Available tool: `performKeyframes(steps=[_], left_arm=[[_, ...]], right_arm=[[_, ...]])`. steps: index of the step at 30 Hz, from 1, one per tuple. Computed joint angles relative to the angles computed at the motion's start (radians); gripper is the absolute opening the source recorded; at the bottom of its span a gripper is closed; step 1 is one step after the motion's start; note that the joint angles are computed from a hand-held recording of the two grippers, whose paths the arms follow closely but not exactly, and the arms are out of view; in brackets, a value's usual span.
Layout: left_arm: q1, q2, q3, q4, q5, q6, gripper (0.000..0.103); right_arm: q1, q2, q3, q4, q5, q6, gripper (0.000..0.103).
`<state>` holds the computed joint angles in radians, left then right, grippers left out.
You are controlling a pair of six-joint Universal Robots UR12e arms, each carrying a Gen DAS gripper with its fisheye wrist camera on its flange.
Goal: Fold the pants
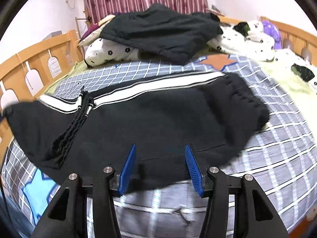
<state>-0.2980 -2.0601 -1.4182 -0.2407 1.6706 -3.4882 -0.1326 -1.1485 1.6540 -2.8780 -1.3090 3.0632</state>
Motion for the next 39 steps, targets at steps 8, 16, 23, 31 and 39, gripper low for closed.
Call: performKeyframes(steps=[8,16,23,31,39], left_arm=[[-0.098,-0.168,0.229,-0.125,-0.201,0.12,0.011],[-0.124,-0.223,0.236,-0.186,-0.272,0.129,0.014],[-0.094,-0.124,0.099,-0.048,-0.27,0.161,0.065],[-0.055,-0.034,-0.063,-0.072,-0.113,0.074,0.069],[-0.063,-0.088,-0.012,-0.13,-0.158,0.021,0.076]], right_arm=[[-0.093,-0.025,0.032,-0.054,0.038,0.111,0.051],[-0.121,-0.017,0.027,-0.003,0.042,0.166,0.051],[-0.096,-0.008,0.01,0.044,0.151,0.097,0.054],[-0.045,0.084,-0.171,0.36,0.34,0.029,0.058],[-0.012,0.172,-0.321,0.611,0.415,-0.045,0.029]])
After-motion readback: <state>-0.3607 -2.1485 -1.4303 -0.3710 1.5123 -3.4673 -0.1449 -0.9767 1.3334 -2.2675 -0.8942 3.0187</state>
